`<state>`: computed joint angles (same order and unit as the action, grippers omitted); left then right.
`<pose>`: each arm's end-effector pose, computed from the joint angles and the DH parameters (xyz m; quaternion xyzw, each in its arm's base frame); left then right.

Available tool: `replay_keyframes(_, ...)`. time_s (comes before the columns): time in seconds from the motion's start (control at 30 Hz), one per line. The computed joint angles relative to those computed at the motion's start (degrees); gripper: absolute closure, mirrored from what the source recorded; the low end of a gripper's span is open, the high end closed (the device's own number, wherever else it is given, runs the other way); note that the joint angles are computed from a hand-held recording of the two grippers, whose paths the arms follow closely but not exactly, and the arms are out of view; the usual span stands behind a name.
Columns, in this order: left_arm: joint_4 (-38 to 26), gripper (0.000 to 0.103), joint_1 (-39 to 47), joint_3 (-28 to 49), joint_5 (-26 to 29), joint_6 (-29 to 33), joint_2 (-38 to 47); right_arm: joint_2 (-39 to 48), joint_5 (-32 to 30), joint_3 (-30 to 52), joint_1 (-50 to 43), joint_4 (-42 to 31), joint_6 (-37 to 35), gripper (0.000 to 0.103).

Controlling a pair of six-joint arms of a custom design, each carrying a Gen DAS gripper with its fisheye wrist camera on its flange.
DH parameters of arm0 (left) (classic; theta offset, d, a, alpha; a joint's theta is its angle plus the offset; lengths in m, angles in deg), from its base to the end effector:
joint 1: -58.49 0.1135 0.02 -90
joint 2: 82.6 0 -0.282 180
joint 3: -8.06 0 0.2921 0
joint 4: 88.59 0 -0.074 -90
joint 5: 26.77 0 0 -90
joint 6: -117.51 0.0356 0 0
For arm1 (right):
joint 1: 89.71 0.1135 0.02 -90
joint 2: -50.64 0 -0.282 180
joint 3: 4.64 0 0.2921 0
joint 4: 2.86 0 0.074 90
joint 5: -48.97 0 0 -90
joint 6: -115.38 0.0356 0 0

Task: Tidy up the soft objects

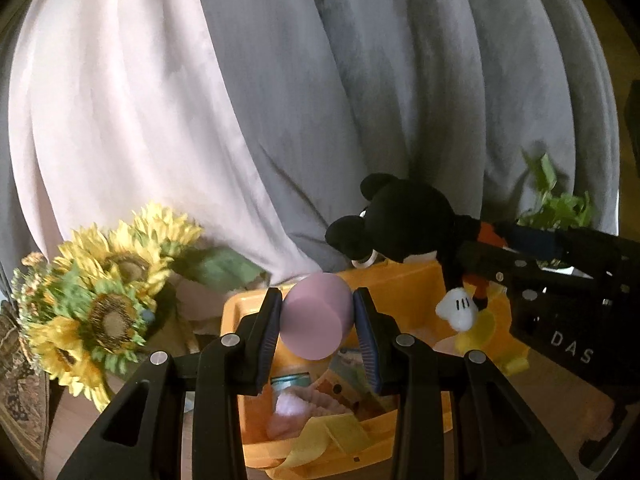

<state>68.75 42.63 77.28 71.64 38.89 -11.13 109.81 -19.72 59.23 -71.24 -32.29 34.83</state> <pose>0.3077 -0.0928 0.3234 0.2363 0.8078 -0.0827 0.5337 0.2544 0.0713 0.3348 0.0343 0.8329 -0.0232 0.5519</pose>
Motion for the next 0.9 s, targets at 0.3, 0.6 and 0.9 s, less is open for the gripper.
replay_keyframes(0.3,0.18,0.059,-0.54,1.8,-0.4,1.15,7.5,6.93,-6.5,-0.1,-5.19,2.63,-0.87,0.061)
replay_keyframes(0.6,1.46,0.047,0.36,-0.33,-2.12,-1.71,5.42,6.17,-2.19,-1.46,-5.79,2.7,2.01,0.045)
replay_keyframes(0.9,-2.2,0.046,3.71,-3.26,0.16,-3.11,-3.82,-0.69,2.9,-2.36,-1.02,-3.34,7.24,0.045)
